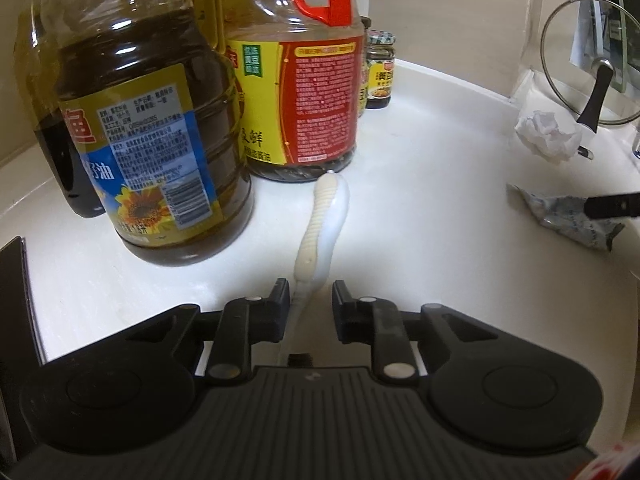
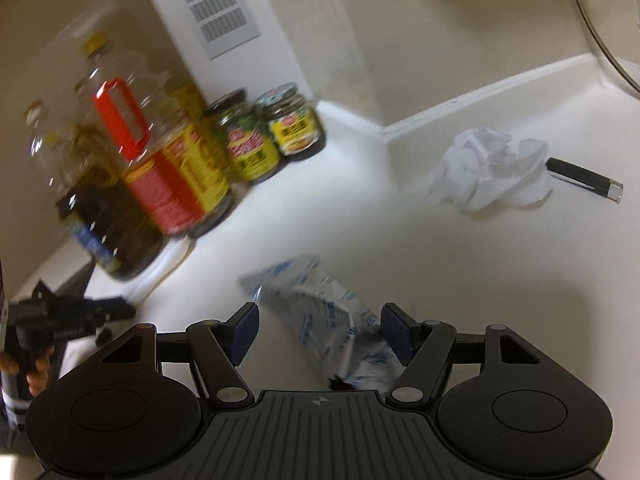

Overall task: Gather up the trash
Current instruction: 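Grasp the white brush with the left tool while the right tool grasps the foil packet, then lift the white brush with the left tool while the right tool lifts the foil packet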

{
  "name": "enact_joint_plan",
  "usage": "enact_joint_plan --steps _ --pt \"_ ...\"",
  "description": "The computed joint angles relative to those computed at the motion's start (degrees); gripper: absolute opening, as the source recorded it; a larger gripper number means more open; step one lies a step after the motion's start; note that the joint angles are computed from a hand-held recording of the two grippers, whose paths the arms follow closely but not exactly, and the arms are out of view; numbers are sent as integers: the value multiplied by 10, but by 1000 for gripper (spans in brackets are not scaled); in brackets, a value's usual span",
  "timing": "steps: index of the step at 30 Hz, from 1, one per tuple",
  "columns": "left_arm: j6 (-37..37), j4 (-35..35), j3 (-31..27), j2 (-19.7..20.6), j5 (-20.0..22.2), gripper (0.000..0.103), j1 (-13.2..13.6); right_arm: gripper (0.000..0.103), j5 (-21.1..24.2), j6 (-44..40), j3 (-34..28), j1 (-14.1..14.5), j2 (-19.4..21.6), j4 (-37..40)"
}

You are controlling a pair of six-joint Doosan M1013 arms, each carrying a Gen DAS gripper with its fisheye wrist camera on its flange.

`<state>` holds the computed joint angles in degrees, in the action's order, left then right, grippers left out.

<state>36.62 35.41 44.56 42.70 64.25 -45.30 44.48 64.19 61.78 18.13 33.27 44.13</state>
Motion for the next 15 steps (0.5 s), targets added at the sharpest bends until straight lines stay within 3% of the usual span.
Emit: enact_joint_plan --steps 10,15 --pt "6 -4 -42 24 10 29 3 69 -43 -12 -1 27 0 -100" --pt "7 -8 -70 41 25 31 6 68 -35 -4 -10 30 5 -125"
